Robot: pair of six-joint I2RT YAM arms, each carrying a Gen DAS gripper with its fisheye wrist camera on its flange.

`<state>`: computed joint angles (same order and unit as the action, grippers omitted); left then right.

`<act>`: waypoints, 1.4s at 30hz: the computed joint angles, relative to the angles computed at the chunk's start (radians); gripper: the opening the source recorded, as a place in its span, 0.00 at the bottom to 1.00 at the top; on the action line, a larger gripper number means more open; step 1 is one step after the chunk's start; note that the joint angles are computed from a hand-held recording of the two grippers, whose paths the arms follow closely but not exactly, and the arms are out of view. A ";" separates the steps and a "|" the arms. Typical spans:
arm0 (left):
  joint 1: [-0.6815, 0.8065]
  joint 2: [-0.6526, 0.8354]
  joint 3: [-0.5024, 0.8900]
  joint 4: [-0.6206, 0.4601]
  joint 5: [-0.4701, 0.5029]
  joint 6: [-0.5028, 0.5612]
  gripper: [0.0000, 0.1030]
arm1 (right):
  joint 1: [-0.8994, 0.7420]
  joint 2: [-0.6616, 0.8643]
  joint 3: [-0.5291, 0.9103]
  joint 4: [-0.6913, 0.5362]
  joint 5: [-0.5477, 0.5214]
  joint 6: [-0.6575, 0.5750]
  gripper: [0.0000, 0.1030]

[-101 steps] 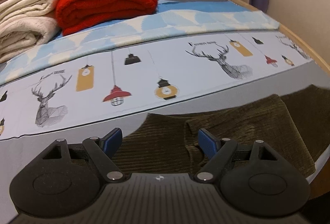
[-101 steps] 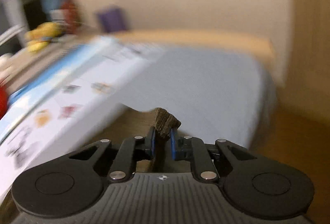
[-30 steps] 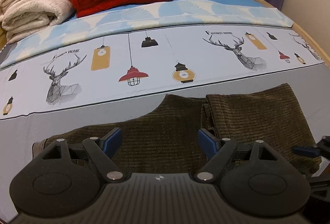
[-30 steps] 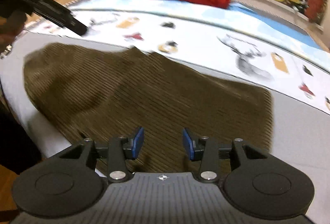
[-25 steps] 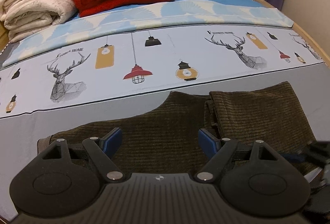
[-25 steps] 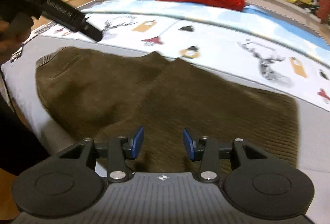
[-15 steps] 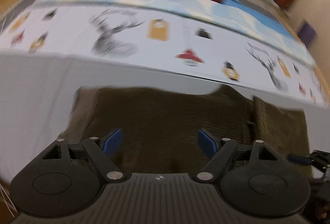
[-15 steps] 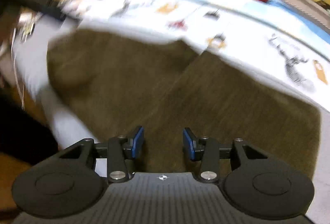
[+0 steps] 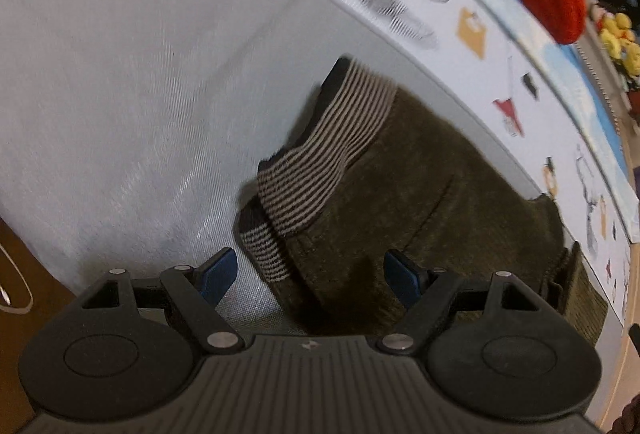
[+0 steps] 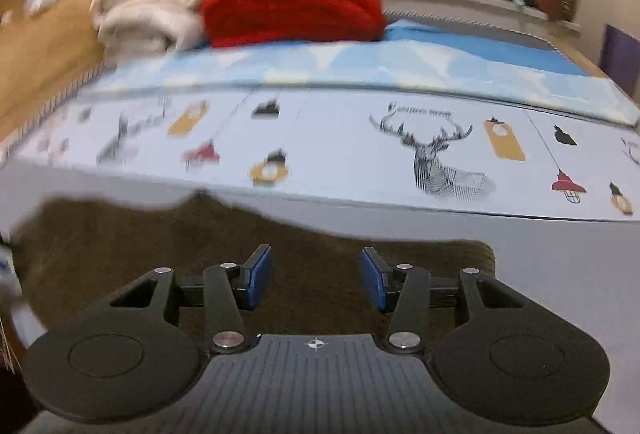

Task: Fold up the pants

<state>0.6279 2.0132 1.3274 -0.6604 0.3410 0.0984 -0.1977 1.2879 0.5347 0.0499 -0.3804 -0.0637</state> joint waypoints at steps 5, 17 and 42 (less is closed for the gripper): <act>-0.037 0.061 0.027 0.021 -0.028 -0.068 0.79 | 0.000 0.009 0.000 -0.004 0.017 -0.018 0.49; -0.305 -0.427 -0.317 0.386 -0.074 0.018 0.23 | -0.085 0.036 0.022 -0.034 0.020 0.041 0.49; -0.797 -0.307 -0.133 0.309 -0.040 -0.195 0.78 | -0.283 0.354 0.176 -0.219 -0.220 0.054 0.75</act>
<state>-0.1693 1.7060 1.1945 -0.3516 0.3007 -0.0968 -0.4808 1.6417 0.7103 -0.1691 -0.5999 -0.0093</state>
